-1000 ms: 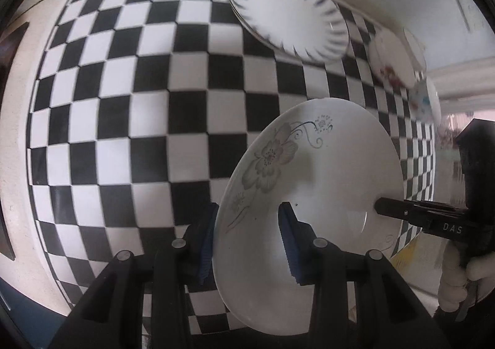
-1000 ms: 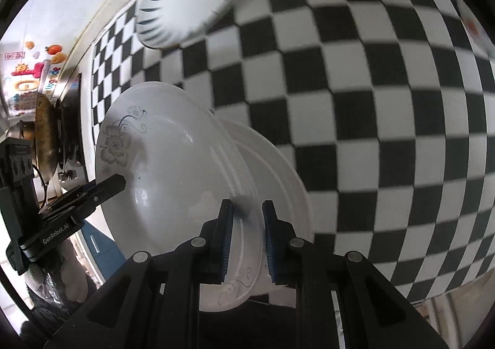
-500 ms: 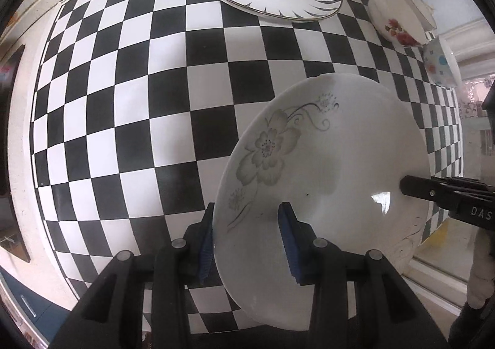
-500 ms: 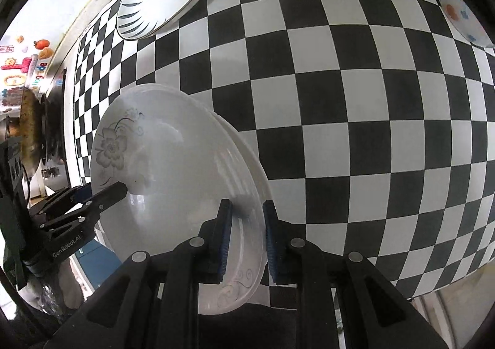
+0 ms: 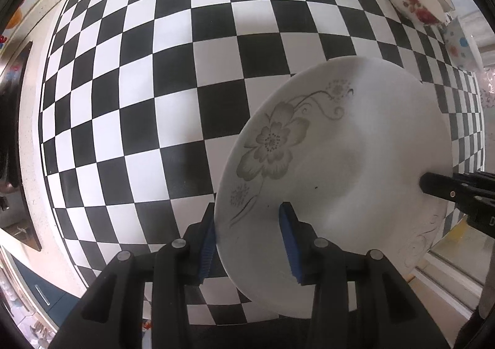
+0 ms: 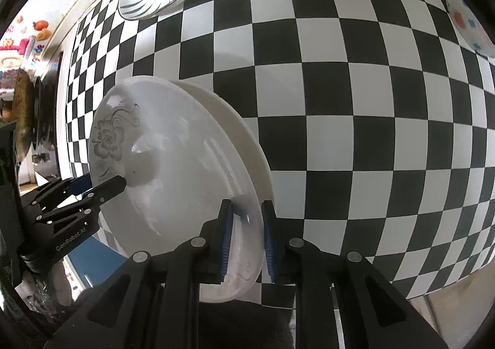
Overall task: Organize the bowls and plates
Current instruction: 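Lift the grey-flower plate with both grippers and carry it over the pink-floral plate, then lower the grey-flower plate onto the pink-floral plate and open both grippers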
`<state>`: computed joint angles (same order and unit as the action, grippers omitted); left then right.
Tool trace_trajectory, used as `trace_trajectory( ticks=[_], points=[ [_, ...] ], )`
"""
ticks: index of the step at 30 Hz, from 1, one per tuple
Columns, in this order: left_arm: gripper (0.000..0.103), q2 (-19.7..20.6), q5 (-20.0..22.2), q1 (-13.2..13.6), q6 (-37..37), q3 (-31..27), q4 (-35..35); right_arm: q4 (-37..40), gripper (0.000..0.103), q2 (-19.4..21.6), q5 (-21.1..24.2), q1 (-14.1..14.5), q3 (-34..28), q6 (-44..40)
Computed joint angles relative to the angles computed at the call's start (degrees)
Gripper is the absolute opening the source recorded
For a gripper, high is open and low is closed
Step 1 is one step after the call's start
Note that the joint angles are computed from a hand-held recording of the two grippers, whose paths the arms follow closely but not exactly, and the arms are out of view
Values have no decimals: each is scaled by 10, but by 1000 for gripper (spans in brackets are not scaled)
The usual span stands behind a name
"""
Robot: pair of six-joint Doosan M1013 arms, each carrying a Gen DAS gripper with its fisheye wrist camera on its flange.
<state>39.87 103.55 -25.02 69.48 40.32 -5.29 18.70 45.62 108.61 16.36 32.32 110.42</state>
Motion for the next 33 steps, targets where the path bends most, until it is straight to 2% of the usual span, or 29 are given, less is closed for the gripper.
trace_trajectory(
  ticks=[8, 21, 29, 33],
  points=[
    [37, 8, 4, -3, -10, -5, -2, 14, 20, 15, 22, -2, -24, 26],
    [37, 19, 5, 16, -24, -17, -59, 59, 24, 0, 15, -16, 12, 58],
    [37, 13, 10, 16, -21, -28, -45, 46, 24, 2, 25, -11, 6, 48],
    [38, -1, -14, 14, -24, -28, -1, 32, 25, 8, 37, -9, -15, 40]
  ],
)
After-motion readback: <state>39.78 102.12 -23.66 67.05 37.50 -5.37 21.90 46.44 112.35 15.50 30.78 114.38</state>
